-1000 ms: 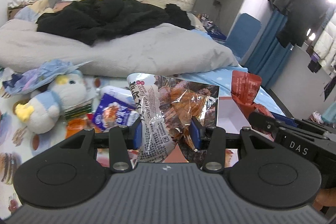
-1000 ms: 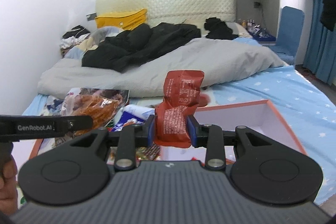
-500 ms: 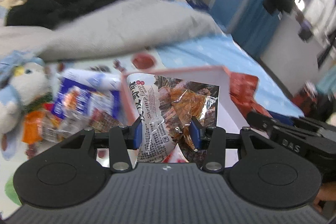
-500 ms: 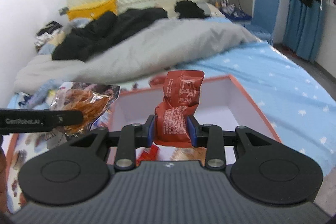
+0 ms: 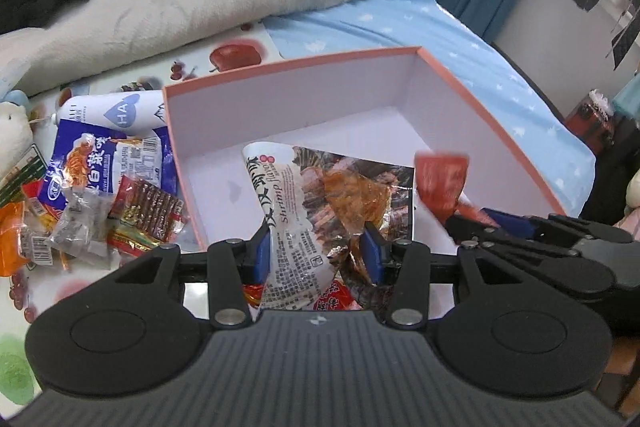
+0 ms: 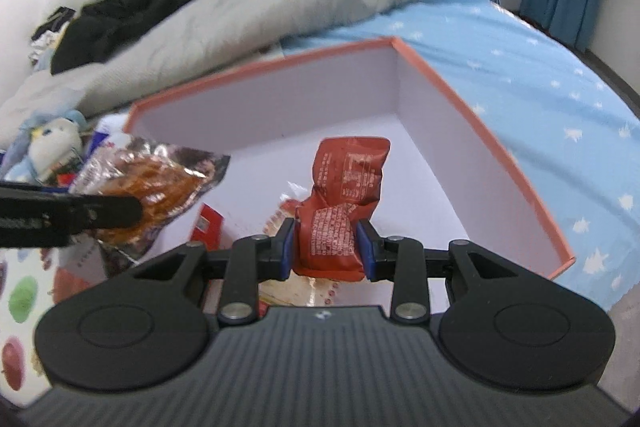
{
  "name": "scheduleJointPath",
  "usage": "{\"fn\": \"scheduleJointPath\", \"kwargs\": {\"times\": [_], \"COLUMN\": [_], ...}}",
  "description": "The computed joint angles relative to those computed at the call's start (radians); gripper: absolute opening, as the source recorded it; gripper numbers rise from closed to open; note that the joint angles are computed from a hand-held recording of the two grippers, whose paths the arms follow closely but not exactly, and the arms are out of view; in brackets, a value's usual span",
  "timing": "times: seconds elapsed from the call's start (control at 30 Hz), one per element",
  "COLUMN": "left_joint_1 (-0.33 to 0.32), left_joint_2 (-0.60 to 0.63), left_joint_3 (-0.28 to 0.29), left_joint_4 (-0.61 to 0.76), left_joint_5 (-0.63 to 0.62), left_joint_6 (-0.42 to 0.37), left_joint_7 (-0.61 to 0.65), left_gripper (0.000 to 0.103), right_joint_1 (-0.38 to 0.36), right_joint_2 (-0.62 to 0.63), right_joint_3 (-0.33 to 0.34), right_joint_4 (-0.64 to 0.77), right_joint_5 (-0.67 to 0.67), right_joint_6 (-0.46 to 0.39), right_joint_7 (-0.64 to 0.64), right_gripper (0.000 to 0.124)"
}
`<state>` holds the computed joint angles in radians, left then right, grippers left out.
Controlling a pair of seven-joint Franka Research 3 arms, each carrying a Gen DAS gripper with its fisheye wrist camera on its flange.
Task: Organize snacks
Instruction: 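Open the left tool over the pink box while the right opens to drop its packet, then move both open tools back toward the snack pile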
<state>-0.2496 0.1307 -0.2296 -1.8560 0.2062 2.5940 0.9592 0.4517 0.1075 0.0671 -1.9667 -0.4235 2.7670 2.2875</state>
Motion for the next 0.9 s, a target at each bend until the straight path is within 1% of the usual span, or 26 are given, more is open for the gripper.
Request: {"fn": "scheduleJointPath", "kwargs": {"times": [0.1, 0.13, 0.17, 0.2, 0.27, 0.4, 0.57, 0.73, 0.9], "left_joint_1": [-0.004, -0.005, -0.004, -0.001, 0.000, -0.001, 0.000, 0.010, 0.029], "left_joint_2": [0.022, 0.029, 0.031, 0.029, 0.020, -0.004, -0.066, -0.161, -0.276], "left_joint_3": [0.001, 0.001, 0.000, -0.002, -0.002, 0.001, 0.007, 0.009, 0.006], "left_joint_4": [0.021, 0.029, 0.032, 0.026, 0.011, -0.006, -0.045, -0.111, -0.196], "left_joint_5": [0.009, 0.012, 0.006, -0.006, -0.011, 0.003, 0.045, 0.086, 0.135], "left_joint_6": [-0.012, -0.021, -0.024, -0.015, 0.008, 0.020, 0.038, 0.076, 0.108], "left_joint_7": [-0.002, -0.005, -0.003, 0.007, 0.009, 0.002, -0.026, -0.065, -0.112], "left_gripper": [0.053, 0.060, 0.065, 0.071, 0.071, 0.071, 0.071, 0.071, 0.071], "right_joint_1": [-0.013, -0.015, -0.014, -0.009, -0.003, 0.002, 0.008, -0.005, -0.026], "right_joint_2": [0.019, 0.023, 0.025, 0.028, 0.028, 0.019, -0.024, -0.086, -0.140], "right_joint_3": [0.010, 0.012, 0.011, 0.005, 0.001, -0.006, -0.005, 0.021, 0.065], "right_joint_4": [0.004, 0.004, 0.004, 0.007, 0.011, 0.004, -0.019, -0.047, -0.061], "right_joint_5": [0.078, 0.105, 0.118, 0.112, 0.112, 0.106, 0.042, -0.038, -0.119], "right_joint_6": [0.004, 0.006, 0.008, 0.001, -0.010, 0.001, 0.028, 0.056, 0.080], "right_joint_7": [-0.064, -0.090, -0.104, -0.100, -0.104, -0.096, -0.028, 0.046, 0.125], "right_gripper": [0.037, 0.036, 0.036, 0.036, 0.036, 0.039, 0.039, 0.039, 0.039]}}
